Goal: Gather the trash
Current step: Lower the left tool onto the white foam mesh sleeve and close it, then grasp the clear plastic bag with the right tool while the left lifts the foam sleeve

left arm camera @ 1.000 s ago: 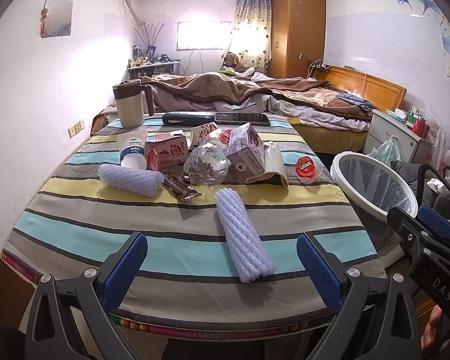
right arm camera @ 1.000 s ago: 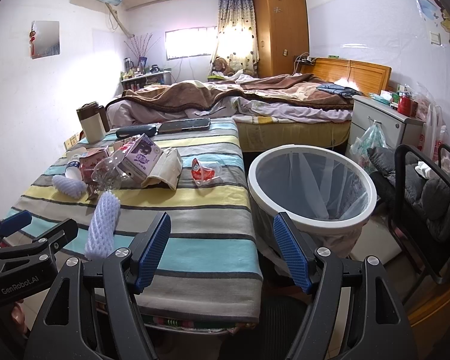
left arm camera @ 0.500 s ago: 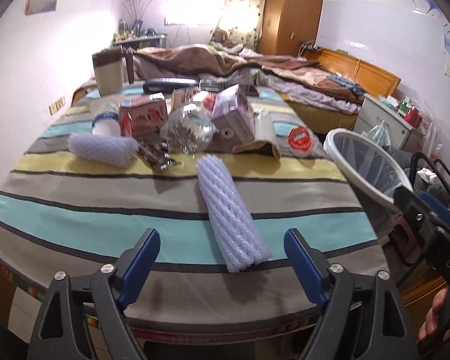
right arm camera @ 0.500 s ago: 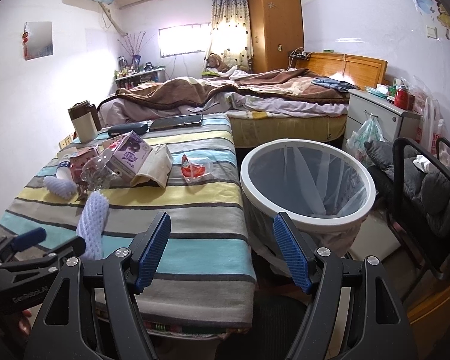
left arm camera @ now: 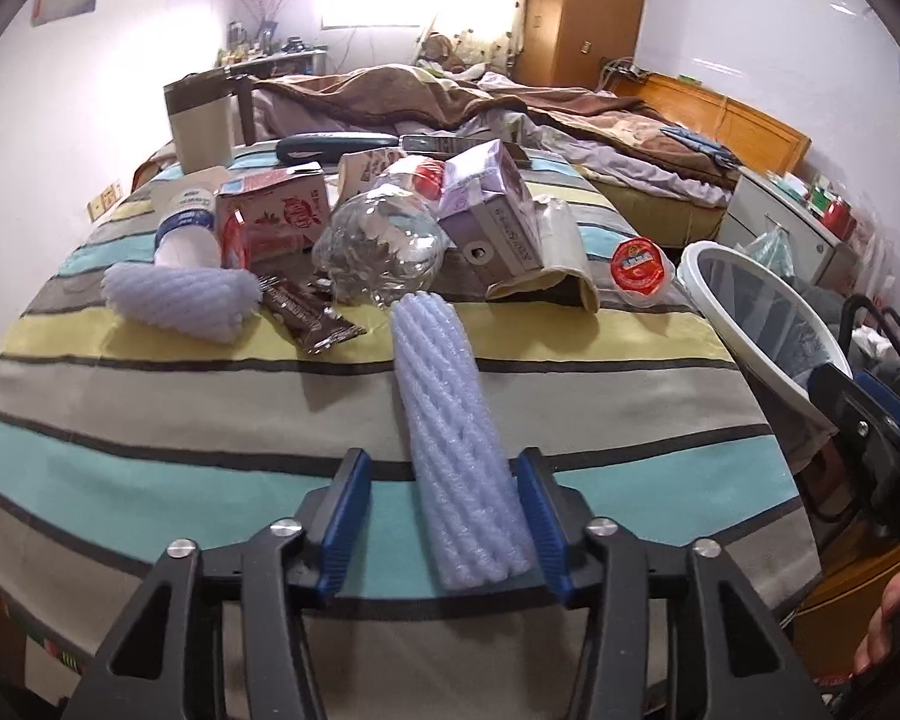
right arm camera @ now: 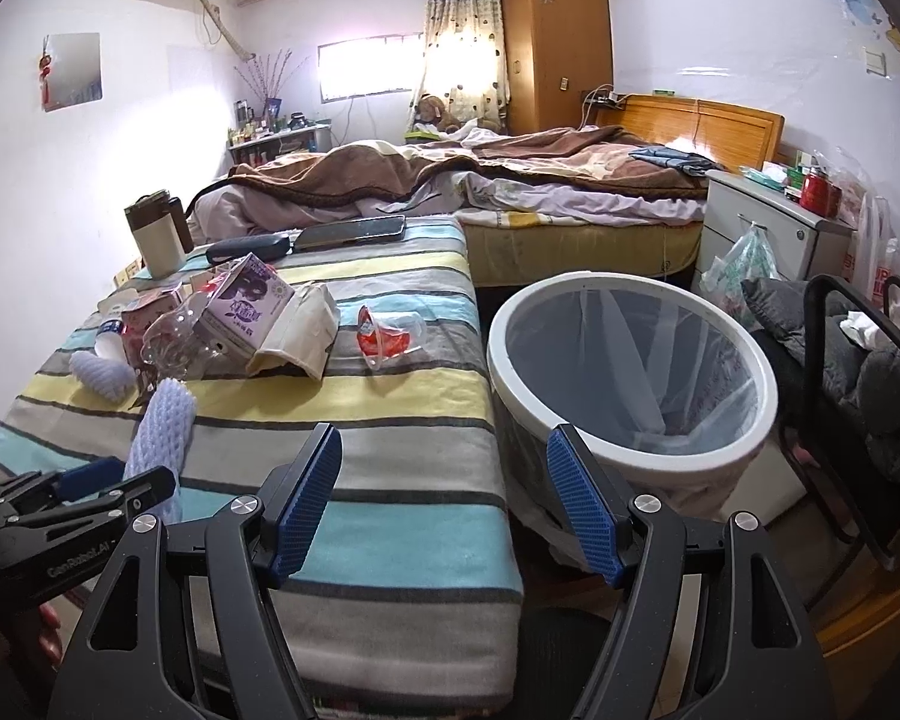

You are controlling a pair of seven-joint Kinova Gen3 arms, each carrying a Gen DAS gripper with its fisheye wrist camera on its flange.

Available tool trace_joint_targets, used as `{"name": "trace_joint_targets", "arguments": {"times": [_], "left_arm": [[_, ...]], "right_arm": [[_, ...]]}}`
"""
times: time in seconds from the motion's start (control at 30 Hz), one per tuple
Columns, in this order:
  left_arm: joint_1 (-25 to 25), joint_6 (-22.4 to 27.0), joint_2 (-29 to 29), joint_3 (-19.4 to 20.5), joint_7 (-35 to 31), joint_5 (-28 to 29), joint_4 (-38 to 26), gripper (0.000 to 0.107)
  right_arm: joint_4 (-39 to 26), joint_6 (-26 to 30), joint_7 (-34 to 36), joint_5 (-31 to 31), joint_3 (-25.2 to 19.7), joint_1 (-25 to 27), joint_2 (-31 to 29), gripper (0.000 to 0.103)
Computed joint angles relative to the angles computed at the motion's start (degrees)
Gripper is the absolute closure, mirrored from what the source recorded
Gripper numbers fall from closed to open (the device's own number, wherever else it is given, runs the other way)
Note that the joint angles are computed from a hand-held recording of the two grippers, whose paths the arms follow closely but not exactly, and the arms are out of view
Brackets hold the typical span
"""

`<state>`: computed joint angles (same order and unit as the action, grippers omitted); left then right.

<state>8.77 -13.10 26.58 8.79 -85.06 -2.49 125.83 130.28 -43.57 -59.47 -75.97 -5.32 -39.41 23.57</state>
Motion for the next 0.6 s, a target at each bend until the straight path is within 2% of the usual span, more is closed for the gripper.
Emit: {"name": "trace_joint_targets", "arguments": {"times": [0.07, 0.2, 0.53, 0.6], "left_arm": [[-3.5, 0.3, 0.5, 3.4, 0.7, -2.6, -0.4, 0.076], [-8.0, 0.7, 0.9, 7.2, 2.5, -5.5, -0.6, 0.079], [-9.5, 0.0, -0.6, 7.4, 3.8, -7.8, -0.6, 0.081], [-10.6, 0.0, -1.0, 8.2, 4.3, -8.7, -0.8, 0.081]], "right_arm": [[-0.4, 0.6, 0.6, 0.1, 0.1, 0.3, 0.2, 0.031], [-1.5, 1.8, 2.4, -0.7, 0.4, 1.0, 0.3, 0.031], [-4.3, 5.9, 5.7, -1.3, 1.2, 3.4, 0.5, 0.031], [-4.9, 6.6, 4.5, 0.6, 1.2, 4.2, 0.7, 0.031]]}}
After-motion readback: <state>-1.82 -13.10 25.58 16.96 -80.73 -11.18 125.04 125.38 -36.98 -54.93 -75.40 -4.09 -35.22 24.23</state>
